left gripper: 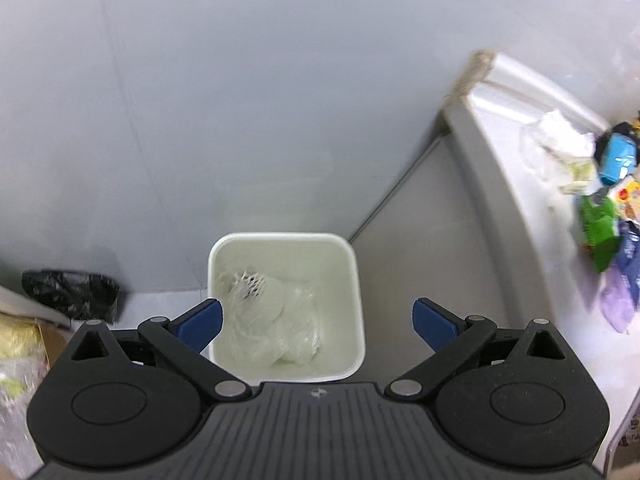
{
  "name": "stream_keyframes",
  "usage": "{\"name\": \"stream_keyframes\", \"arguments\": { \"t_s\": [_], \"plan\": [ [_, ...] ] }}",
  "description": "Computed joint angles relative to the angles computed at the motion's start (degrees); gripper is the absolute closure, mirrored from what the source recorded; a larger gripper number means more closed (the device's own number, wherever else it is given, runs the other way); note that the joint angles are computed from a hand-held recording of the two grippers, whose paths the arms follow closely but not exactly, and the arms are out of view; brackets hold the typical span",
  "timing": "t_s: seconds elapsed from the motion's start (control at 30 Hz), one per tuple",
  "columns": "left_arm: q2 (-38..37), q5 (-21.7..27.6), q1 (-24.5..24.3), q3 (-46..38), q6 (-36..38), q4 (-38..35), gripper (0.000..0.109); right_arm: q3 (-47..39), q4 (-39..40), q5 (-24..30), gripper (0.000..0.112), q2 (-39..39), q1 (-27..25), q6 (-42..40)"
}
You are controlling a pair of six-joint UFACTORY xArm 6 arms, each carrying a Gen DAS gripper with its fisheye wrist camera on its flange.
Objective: Collect trash
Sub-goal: 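Swing both open tools back up toward the counter, then grasp the blue snack bag with the left tool while the right tool grasps the purple glove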
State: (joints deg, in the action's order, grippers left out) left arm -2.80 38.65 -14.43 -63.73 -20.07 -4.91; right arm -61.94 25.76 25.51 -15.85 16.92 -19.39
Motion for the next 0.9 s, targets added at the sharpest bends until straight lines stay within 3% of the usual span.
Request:
{"name": "stream_keyframes", "arguments": {
  "t_s": [0.23,0.43,0.7,0.9],
  "plan": [
    [0.46,0.04,-2.34,-3.93,3.78,-1.81,0.007,5.85,0.24,1.31,0.01,-8.37,-8.12,2.61],
    [1.8,0.19,-5.12,-7.53,6.41,-3.63,0.007,11.53,-7.15,2.72,0.01,-14.25,-15.17,5.16],
    [4.9,0.8,-9.02,-12.93,10.78,-6.19,0.007,18.71,-5.45,4.92,0.01,-18.6,-23.77,0.84],
    [6.67,1.17,-11.52,-15.95,15.63,-9.49,0.007,21.2,-6.55,7.47,0.01,-20.45,-26.91,-0.92]
  ]
}}
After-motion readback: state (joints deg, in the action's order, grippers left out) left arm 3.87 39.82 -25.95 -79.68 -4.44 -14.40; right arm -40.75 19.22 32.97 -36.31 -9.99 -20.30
